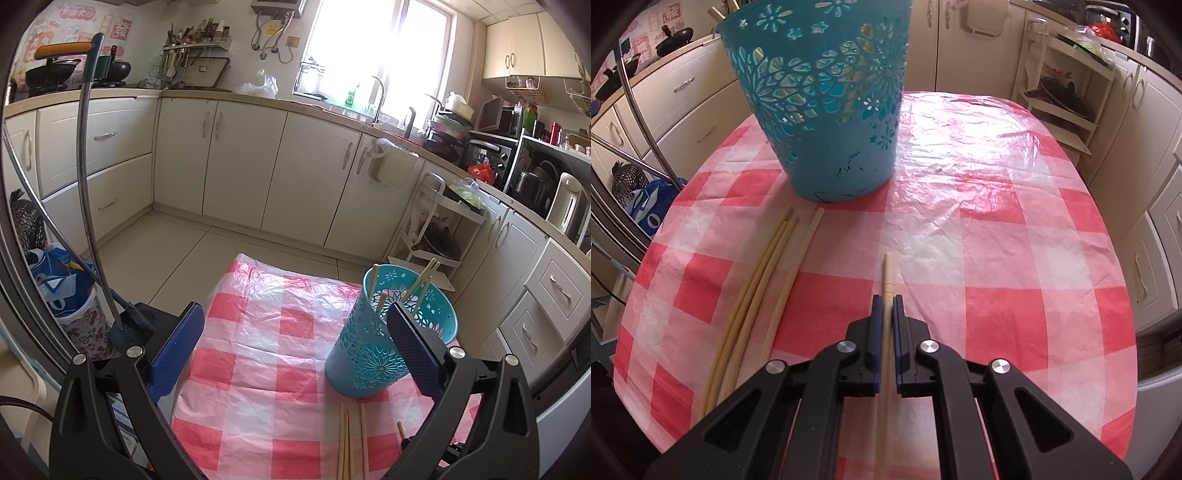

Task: Organize utensils
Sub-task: 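Close the right tool on a single wooden chopstick, then carry the chopstick into the teal basket and open the right tool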

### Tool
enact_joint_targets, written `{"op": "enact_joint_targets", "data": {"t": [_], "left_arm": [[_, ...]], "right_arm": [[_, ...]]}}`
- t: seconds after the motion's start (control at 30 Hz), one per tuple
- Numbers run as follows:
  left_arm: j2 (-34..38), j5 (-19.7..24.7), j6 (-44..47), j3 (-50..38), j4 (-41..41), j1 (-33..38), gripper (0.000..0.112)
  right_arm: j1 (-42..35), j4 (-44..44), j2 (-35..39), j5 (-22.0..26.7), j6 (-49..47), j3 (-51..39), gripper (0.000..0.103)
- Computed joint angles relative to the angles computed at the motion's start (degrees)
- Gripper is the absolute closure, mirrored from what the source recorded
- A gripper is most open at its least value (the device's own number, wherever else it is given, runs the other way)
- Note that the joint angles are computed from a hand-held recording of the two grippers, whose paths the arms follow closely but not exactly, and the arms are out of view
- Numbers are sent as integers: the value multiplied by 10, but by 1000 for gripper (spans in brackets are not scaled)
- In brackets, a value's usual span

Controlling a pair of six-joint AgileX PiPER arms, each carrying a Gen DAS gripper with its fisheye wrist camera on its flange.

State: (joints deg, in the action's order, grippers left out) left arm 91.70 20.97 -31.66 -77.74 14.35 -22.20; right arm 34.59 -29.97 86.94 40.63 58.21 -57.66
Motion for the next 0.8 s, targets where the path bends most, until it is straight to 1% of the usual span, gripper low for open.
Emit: {"op": "enact_joint_targets", "data": {"t": [0.1, 0.2, 0.33, 0.4, 0.57, 0.7, 0.8], "left_arm": [[6, 8, 1, -7, -2, -2, 17], [12, 13, -6, -11, 7, -6, 17], [16, 17, -13, -16, 13, -10, 17], [20, 20, -9, -19, 8, -10, 17], [23, 22, -11, -22, 6, -9, 17], [25, 24, -8, -22, -3, -6, 17], [26, 26, -10, -23, -2, -6, 17]], "right_arm": [[-1, -6, -17, -14, 12, 22, 97], [-24, 37, -43, -46, -10, 40, 97], [-39, 70, -89, -61, -38, 43, 97], [-51, 101, -117, -69, -64, 37, 97], [-77, 167, -154, -79, -127, -6, 97], [-85, 179, -147, -73, -161, -81, 97], [-99, 170, -124, -86, -172, -153, 97]]}}
